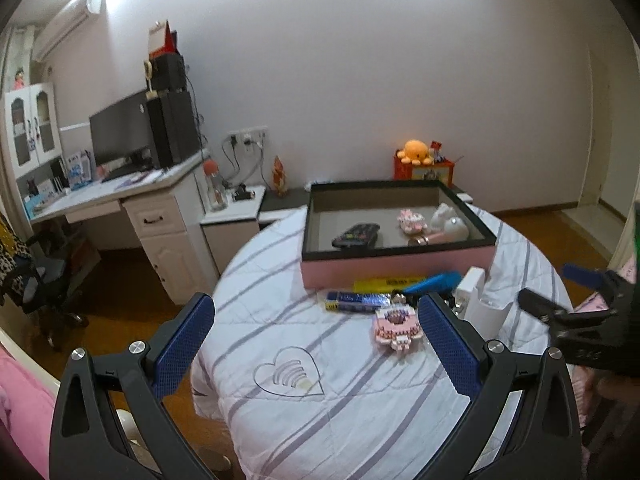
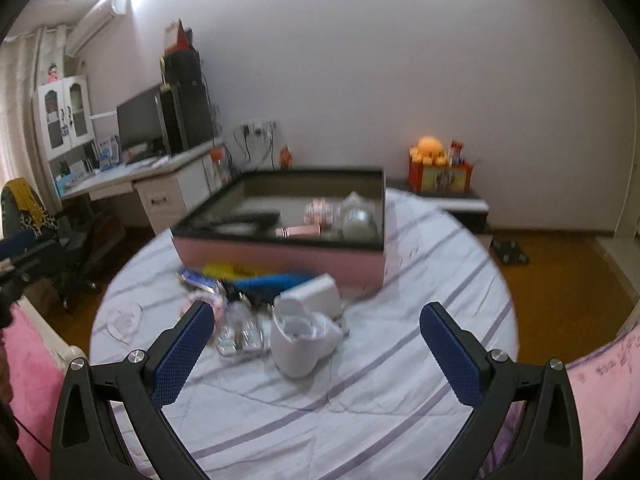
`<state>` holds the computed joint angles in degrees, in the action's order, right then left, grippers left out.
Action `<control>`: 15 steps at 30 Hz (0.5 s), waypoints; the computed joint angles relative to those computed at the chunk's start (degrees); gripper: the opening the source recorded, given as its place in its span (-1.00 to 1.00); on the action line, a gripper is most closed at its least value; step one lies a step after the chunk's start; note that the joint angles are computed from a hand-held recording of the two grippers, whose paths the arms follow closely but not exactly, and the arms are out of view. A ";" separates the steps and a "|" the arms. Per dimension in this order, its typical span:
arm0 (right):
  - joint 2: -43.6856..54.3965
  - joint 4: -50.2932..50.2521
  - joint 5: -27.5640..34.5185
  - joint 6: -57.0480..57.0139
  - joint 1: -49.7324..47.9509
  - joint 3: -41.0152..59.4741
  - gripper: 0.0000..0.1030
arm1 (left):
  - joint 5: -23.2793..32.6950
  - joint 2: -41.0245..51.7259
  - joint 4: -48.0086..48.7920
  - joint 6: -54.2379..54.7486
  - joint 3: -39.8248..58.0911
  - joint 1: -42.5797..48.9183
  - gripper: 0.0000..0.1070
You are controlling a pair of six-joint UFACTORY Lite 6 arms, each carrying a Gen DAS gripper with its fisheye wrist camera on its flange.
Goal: Organize rigid objects
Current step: 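Withdraw both tools and move toward the remaining items, then grasp the pink block figure with the left tool while the right tool grasps the white cup part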
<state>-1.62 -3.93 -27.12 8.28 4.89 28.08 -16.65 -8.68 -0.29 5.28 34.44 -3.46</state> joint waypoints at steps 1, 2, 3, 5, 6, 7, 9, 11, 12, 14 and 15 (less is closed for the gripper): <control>2.63 -0.14 -1.04 0.21 0.16 0.96 1.00 | 0.37 1.11 1.31 -1.12 0.68 0.06 0.92; 4.27 0.04 -1.27 0.17 0.39 1.76 1.00 | 0.22 2.50 0.29 -0.16 1.33 -0.05 0.92; 6.79 0.03 -1.41 0.18 0.44 3.18 1.00 | -0.04 3.64 -1.43 1.44 1.79 -0.32 0.92; 12.03 0.20 -1.86 0.17 0.67 6.26 1.00 | 0.29 6.04 -2.74 2.99 3.03 -0.58 0.92; 13.23 -0.70 -1.45 0.99 0.57 7.19 0.98 | 0.40 7.15 -3.52 3.76 3.59 -0.73 0.92; 15.84 -4.00 -1.38 4.02 -0.06 9.08 0.94 | 0.43 8.34 -4.04 4.34 4.18 -0.89 0.92; 18.96 -12.47 -1.09 11.70 -1.55 11.78 0.82 | 0.36 10.63 -4.19 4.83 5.22 -1.34 0.92; 21.60 -19.18 -1.03 17.86 -2.79 14.10 0.71 | 0.67 12.81 -6.95 8.03 6.61 -2.07 0.92; 22.27 -20.68 -0.57 19.23 -3.01 15.00 0.64 | 0.51 13.85 -8.32 9.38 7.17 -2.42 0.92; 25.41 -24.76 0.93 22.52 -3.62 18.07 0.38 | 0.96 15.76 -9.12 10.19 8.50 -2.72 0.92; 26.44 -26.83 0.93 24.30 -4.09 19.00 0.29 | 1.11 17.09 -9.49 10.12 9.41 -2.97 0.92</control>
<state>24.81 -30.76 -26.19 32.58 0.80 47.09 -15.54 8.41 -9.78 15.40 43.85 -6.43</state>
